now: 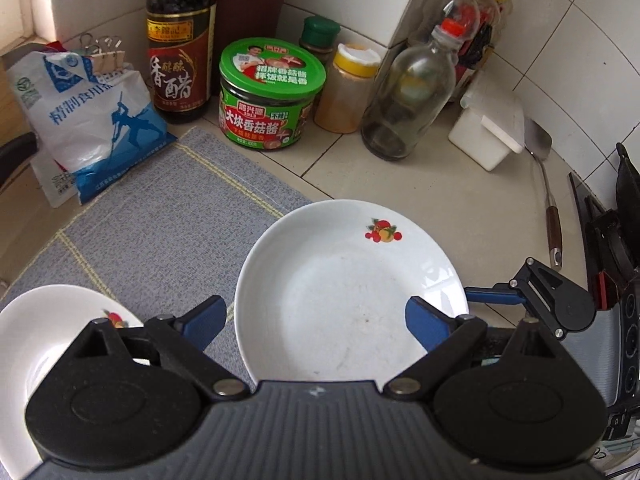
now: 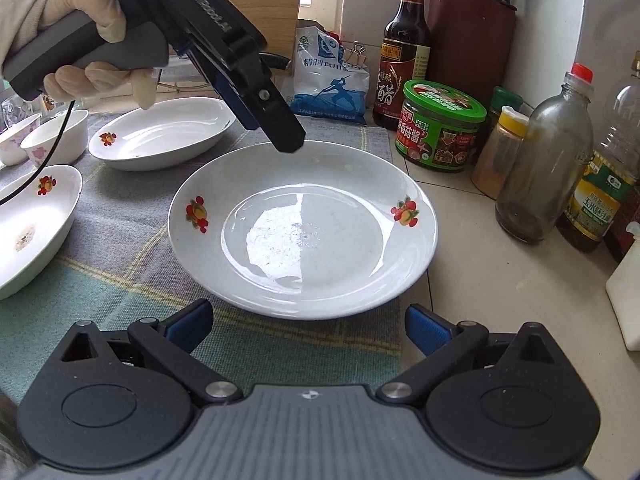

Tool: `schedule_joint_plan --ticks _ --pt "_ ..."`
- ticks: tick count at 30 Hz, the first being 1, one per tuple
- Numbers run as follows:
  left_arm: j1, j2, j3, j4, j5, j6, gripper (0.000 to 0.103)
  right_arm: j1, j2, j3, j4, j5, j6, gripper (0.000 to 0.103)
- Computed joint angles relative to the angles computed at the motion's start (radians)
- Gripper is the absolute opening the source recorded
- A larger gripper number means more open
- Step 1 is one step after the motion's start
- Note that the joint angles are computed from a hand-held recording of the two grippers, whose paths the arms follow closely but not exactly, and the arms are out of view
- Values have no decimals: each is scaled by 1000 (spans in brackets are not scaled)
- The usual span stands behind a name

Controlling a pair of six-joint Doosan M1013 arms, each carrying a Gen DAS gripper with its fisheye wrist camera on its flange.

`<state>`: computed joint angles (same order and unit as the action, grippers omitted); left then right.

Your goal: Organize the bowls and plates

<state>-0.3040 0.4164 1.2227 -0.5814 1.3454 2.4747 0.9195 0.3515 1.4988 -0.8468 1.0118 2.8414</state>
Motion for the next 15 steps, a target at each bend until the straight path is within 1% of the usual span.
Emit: schedule_joint_plan --ticks 3,10,15 --pt "25 -47 53 -37 -51 44 96 19 4 -12 -17 33 34 103" --pt "81 -187 215 -132 -206 139 97 55 18 -51 -38 62 63 103" --pt "125 -295 352 -197 -345 230 100 77 37 -90 -46 66 55 103"
